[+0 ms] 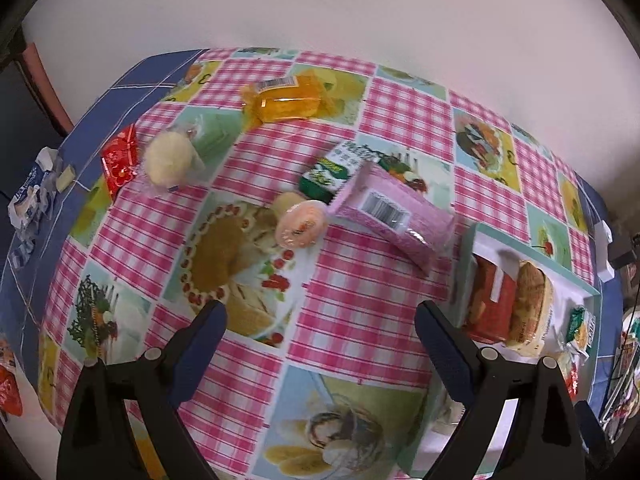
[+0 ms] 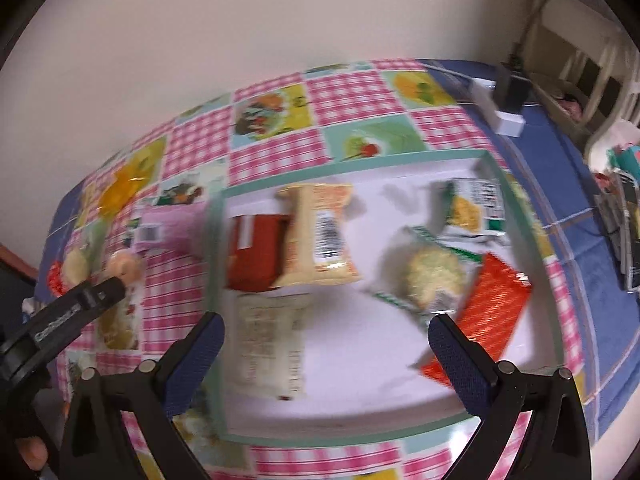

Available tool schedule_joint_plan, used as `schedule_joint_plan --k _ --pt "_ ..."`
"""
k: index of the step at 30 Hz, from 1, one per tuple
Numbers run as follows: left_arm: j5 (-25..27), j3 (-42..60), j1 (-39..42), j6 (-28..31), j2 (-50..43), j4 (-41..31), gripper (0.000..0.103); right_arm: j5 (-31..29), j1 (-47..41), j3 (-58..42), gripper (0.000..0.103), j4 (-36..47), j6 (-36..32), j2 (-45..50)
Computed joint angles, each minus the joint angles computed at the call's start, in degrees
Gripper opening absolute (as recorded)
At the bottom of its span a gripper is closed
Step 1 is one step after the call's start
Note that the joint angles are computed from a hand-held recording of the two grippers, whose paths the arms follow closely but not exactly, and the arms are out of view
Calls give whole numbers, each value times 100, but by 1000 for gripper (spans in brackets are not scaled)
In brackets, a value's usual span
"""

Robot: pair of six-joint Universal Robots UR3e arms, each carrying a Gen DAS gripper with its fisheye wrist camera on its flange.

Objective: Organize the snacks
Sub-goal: 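Move both tools back over the remaining snacks on the tablecloth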

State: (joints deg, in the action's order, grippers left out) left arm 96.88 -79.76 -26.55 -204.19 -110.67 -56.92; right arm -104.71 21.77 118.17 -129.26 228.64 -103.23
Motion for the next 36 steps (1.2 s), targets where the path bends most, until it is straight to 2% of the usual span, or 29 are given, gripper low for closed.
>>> schedule_joint_plan --k 10,20,30,32,36 --pt "156 -150 490 400 78 -494 95 94 552 -736 103 -319 99 1164" --pt "22 -777 1063 785 342 81 95 8 797 -1257 103 -581 97 1974" --pt "-411 -946 1726 1017 281 689 95 14 1002 -2252 103 -848 -160 2958" --pt "-667 -894 1919 1259 256 752 95 58 1006 -2484 103 -880 -211 3160" --pt "-843 -429 2174 1740 71 506 95 186 987 -3099 103 -768 -317 3593"
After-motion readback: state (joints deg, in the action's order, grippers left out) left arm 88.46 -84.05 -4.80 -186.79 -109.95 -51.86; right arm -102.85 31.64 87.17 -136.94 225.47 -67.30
